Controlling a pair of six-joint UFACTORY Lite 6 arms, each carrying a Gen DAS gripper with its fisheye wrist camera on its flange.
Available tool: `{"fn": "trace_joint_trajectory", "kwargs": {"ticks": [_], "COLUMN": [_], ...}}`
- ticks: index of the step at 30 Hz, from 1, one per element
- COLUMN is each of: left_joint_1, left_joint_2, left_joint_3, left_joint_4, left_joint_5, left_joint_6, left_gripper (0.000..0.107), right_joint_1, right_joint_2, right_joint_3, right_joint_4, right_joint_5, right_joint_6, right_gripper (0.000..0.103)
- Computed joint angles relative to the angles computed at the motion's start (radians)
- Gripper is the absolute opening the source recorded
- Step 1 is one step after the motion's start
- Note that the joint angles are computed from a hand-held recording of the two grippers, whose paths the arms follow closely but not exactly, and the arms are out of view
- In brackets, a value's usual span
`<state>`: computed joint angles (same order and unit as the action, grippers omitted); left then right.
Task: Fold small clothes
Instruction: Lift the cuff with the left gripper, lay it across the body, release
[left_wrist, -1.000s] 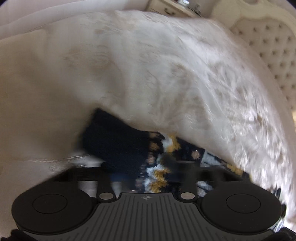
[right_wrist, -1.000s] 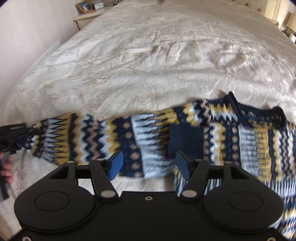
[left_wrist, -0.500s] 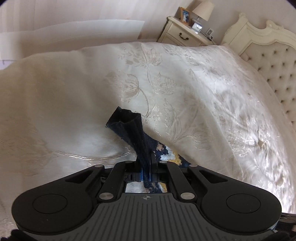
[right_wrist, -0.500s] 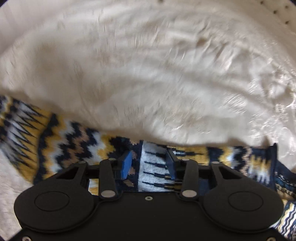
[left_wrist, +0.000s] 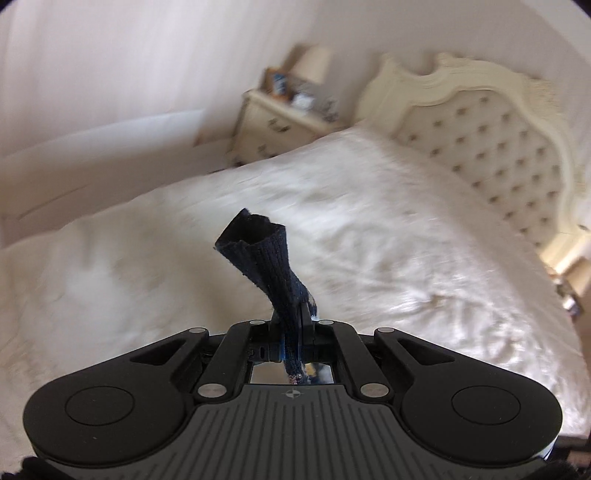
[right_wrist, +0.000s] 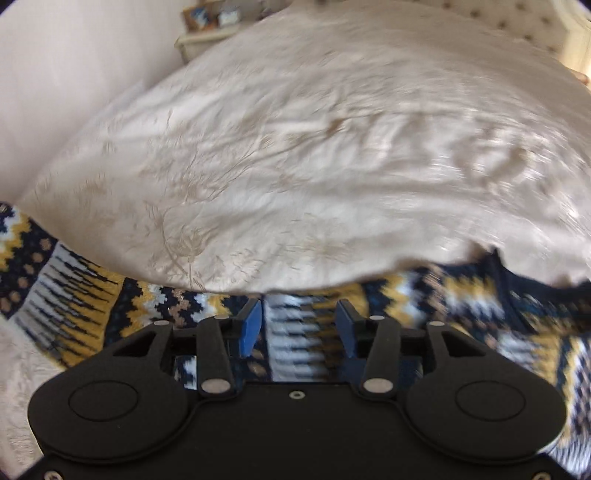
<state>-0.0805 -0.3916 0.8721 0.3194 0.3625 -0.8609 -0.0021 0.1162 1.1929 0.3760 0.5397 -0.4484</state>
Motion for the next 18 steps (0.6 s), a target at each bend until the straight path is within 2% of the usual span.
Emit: {"fn": "trace_joint_trajectory", "kwargs": {"ticks": [3, 9, 14, 18], "left_joint_1": [-0.112, -0.414, -0.657, -0.804], "left_joint_2": [0.042, 0.183, 0.436, 0.759], "left_joint_3": [0.072, 0.234, 0.457, 0.779], "left_joint_4": [0.122, 0.528, 0.707, 0.673], "left_joint_5": [0.005, 0.060, 0.146, 0.234], "left_joint_6": [-0.156, -0.586, -0.806, -0.807], "left_gripper": [0.005, 0.005, 0.005, 0.005], "right_joint_1": [-0.094, -0.378, -0.671, -0.873], "right_joint_2": [-0.128, -0.278, -0.242, -0.116], "right_joint_3": [-0.105, -0.243, -0.242, -0.132], "right_joint_4": [0.057, 0.207, 0.326, 0.345], "right_joint_5": [0.033, 0.159, 0.312, 0.420], "right_joint_6": [-0.052, -0.268, -0.544, -0.727], "right_gripper": [0.054, 0.054, 0.054, 0.054]}}
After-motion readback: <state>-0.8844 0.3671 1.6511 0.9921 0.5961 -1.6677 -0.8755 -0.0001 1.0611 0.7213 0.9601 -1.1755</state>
